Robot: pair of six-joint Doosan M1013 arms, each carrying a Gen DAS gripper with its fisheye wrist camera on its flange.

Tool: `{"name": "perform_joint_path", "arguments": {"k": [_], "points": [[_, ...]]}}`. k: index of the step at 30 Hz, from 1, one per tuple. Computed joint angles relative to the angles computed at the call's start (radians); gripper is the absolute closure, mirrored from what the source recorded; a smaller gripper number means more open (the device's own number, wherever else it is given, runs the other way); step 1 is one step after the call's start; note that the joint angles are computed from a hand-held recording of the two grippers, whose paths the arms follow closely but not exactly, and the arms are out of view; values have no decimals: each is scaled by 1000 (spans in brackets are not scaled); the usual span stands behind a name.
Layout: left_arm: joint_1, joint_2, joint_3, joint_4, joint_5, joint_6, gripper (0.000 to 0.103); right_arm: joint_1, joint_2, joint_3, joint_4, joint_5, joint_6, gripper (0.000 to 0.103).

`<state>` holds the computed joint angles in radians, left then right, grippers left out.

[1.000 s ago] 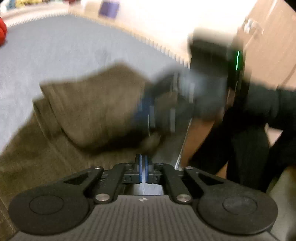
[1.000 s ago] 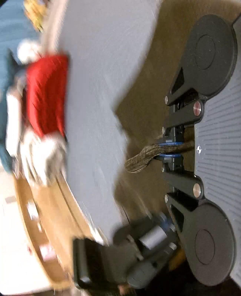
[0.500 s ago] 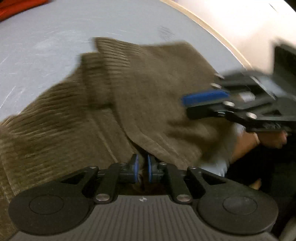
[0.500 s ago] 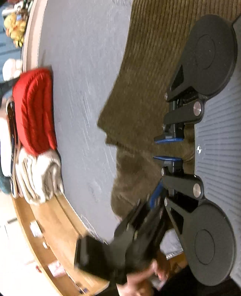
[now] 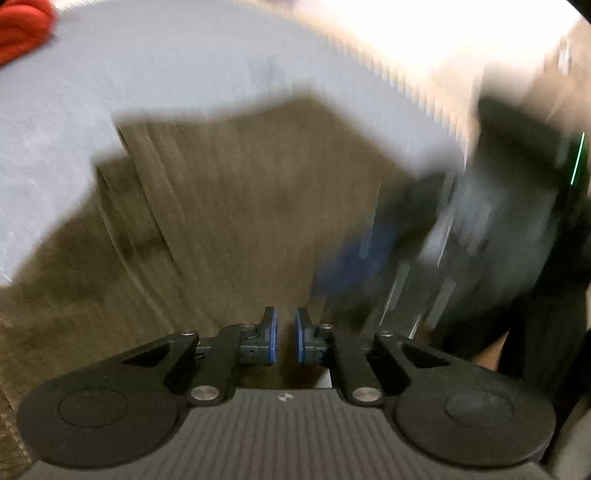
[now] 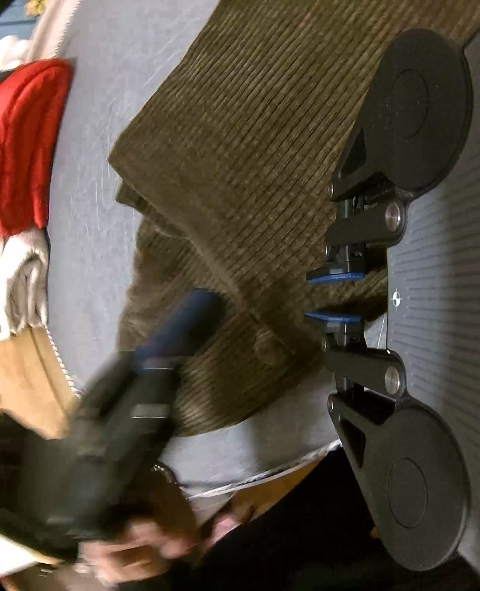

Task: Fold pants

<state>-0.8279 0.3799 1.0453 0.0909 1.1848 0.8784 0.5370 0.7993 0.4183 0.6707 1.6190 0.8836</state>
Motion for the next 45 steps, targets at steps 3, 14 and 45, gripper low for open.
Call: {"name": "perform_joint_path", "arguments": {"k": [3,14,45], "points": [[-4,17,-24,-10,48,67,93,-34,4,-46,32,-90,169,52],[-32,35,-83,265,58,-239,48,-88,-177,270,-440,-498,794,19],[-21,112,-217,303,-4,-396,43,84,-472,732,-110,-814,-252,79]]}}
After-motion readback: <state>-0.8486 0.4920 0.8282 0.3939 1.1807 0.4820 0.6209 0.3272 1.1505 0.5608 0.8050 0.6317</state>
